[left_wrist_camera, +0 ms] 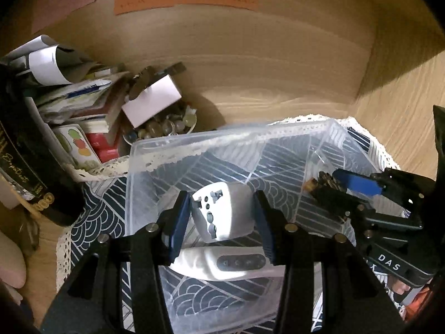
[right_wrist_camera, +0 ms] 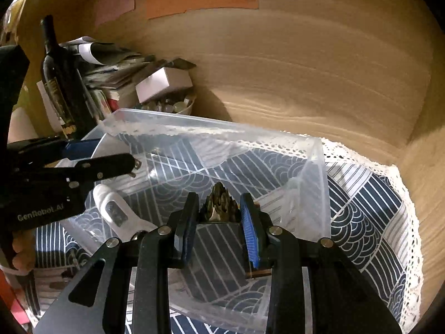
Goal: Organize rigid objects
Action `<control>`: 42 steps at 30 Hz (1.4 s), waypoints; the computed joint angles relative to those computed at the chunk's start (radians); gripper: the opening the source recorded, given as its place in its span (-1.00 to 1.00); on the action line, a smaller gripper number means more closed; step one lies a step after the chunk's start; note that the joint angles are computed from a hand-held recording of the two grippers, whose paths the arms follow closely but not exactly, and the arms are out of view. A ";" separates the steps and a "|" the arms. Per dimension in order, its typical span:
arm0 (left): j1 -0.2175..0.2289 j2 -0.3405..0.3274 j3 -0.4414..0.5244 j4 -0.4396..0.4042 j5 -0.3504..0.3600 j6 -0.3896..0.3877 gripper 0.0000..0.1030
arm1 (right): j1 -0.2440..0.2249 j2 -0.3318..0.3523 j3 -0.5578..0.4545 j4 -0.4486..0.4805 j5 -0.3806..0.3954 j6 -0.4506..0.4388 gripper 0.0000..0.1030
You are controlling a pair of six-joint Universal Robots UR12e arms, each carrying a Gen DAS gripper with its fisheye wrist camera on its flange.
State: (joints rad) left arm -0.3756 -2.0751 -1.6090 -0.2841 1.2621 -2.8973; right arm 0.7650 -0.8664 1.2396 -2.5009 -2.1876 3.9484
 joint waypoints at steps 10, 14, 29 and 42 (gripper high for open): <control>0.015 0.054 -0.058 0.083 -0.030 -0.023 0.37 | 0.020 -0.021 0.016 -0.069 -0.051 -0.016 -0.11; 0.025 0.090 -0.105 0.146 -0.029 -0.036 0.76 | 0.041 -0.030 0.026 -0.111 -0.079 -0.039 0.07; 0.062 0.183 -0.265 0.130 0.003 0.018 0.96 | 0.105 -0.045 0.054 -0.053 -0.096 0.018 0.26; 0.075 0.188 -0.304 -0.083 -0.057 0.076 0.44 | 0.110 -0.055 0.104 0.005 0.046 0.109 0.25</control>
